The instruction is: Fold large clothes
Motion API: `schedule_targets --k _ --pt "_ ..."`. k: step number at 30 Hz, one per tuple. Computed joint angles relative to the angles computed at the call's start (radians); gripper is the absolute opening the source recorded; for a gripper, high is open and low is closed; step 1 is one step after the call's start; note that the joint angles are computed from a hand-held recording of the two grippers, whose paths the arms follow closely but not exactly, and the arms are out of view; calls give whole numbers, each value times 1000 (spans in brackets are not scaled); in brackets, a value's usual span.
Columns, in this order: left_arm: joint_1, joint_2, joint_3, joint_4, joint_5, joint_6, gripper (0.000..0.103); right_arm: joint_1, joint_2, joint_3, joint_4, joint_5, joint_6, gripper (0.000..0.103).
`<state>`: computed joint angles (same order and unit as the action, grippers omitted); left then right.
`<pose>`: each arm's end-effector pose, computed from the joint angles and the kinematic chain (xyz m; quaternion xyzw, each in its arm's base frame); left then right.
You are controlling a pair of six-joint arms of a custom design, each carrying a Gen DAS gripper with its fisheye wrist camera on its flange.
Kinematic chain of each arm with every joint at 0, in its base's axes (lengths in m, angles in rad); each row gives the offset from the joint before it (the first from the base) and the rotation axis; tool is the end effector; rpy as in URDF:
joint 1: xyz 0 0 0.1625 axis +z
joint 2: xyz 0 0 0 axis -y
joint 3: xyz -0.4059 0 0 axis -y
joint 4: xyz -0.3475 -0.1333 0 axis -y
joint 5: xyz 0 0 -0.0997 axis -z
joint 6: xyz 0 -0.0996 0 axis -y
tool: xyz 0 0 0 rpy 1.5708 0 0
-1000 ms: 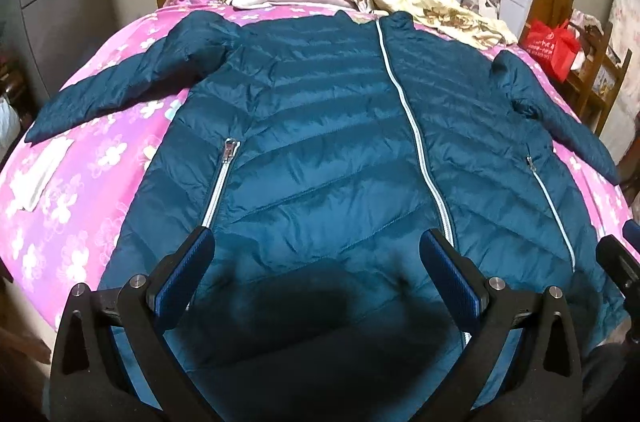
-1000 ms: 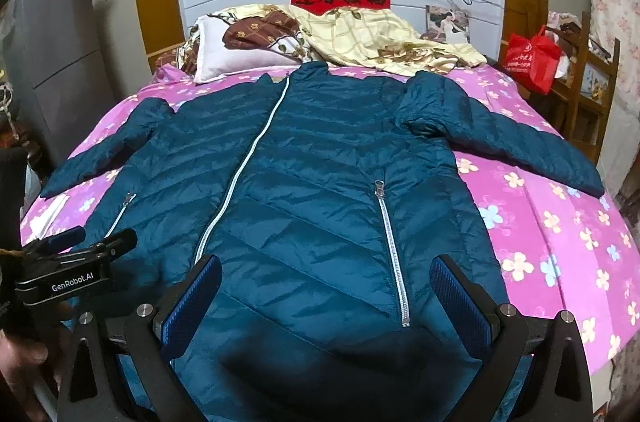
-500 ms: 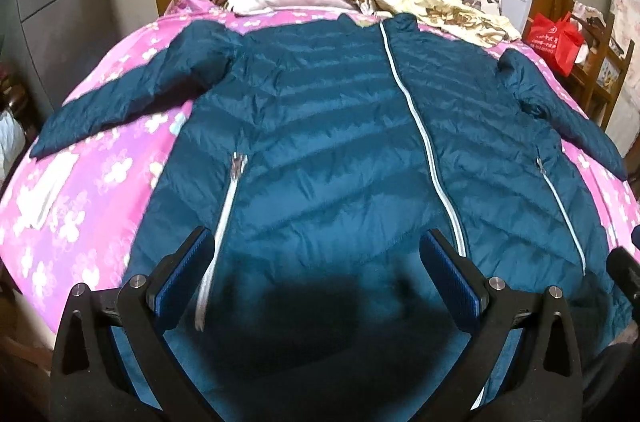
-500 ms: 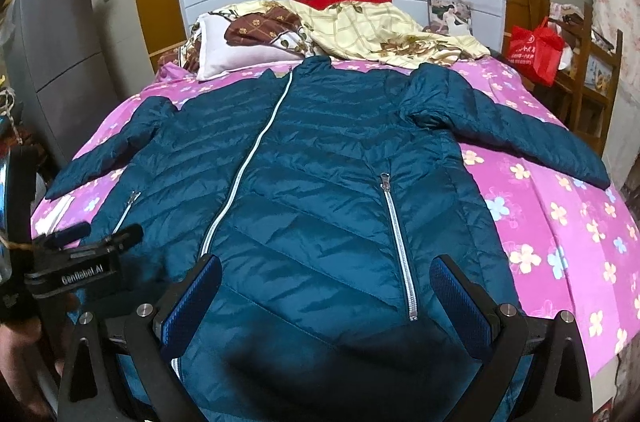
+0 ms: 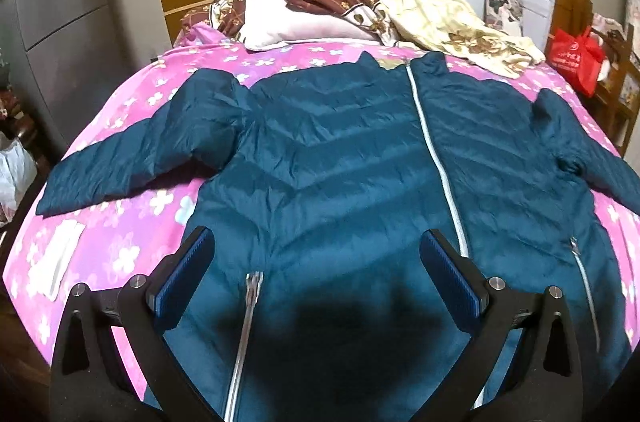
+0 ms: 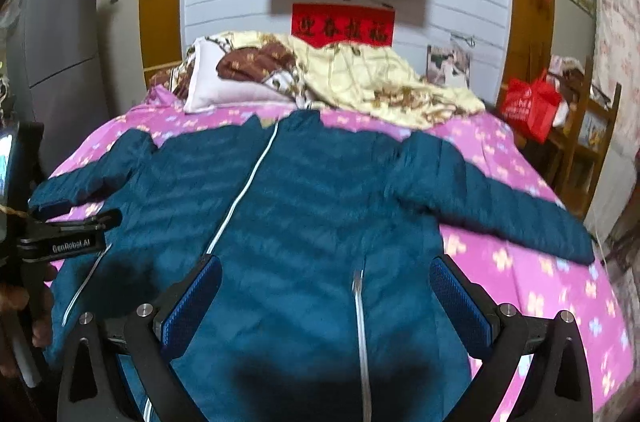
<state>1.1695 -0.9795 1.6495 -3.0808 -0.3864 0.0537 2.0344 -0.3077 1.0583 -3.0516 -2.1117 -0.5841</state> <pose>-0.0240 -0.6341 0.3329 -0.0509 0.7894 -0.4214 0.4435 0.4187 -0.6540 0.0513 0.3677 -0.8271 0.3284 0.2698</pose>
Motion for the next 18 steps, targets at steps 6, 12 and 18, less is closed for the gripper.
schedule_targets --k 6,12,18 --pt "66 75 -127 41 -45 21 103 -31 159 -299 113 46 -17 103" --pt "133 96 -181 268 -140 -116 103 -81 256 -428 219 51 79 103" --pt "130 118 -186 260 -114 -96 103 -96 317 -581 504 -19 218 103"
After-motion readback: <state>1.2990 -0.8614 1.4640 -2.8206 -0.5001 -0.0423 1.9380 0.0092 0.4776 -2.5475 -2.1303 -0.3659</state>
